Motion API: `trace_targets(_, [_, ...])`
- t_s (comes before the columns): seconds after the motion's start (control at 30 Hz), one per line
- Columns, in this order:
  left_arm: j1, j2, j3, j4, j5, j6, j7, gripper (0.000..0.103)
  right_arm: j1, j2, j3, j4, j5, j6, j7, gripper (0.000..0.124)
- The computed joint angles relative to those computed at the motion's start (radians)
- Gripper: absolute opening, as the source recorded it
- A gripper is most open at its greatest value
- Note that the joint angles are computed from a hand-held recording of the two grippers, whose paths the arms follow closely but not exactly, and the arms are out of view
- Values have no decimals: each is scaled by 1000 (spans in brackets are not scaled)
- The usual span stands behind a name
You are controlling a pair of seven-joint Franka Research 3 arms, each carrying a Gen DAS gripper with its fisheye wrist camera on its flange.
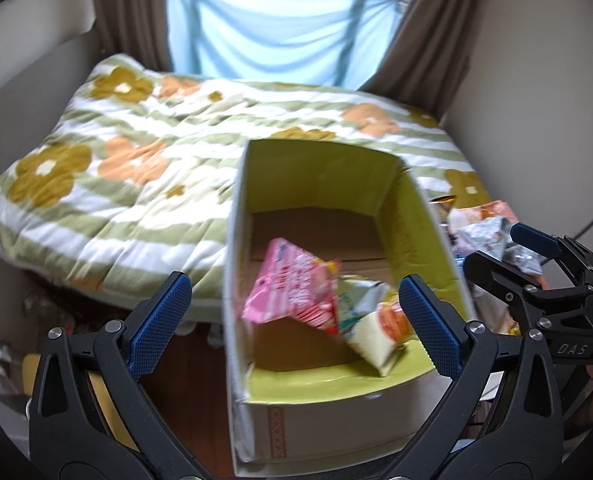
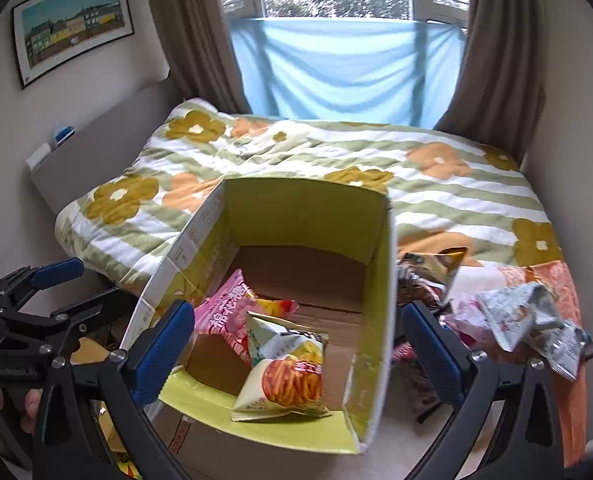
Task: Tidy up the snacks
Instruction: 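Carry both bags to the yellow box and open both tools to drop them, then move both tools back to the table and grasp the yellow Pillows bag with right tool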
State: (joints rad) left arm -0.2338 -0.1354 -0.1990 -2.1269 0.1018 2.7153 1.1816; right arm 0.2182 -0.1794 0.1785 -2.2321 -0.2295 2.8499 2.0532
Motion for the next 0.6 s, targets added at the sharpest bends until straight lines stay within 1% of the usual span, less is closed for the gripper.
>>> trace_targets(0.03, [-9,4,0,6,-16,8,22,103,-8,-20,1,-14,-12,-3,15,103])
trace_targets(0.2, [-46,51,-15,66,-76,35,115,103,-100,-155,40,-104,-95,-39,114,103])
trace_targets(0.27, [-58,77,-31,100,-78,37,130,103,-119,-209,33,-141,-82,-60,114,103])
trace_targets(0.37, [-76,111,-52,146,-81,41,160,103,-140,-301,0,-212,-37,-78,63,103])
trace_targets(0.5, [-107,170,-86,226,-25,33,161,103,-186,-401,-29,-288,2,-120,-30,103])
trace_targets(0.6, [-137,241,-108,315,6,1,156,103,-218,-467,-67,-345,37,-149,-116,103])
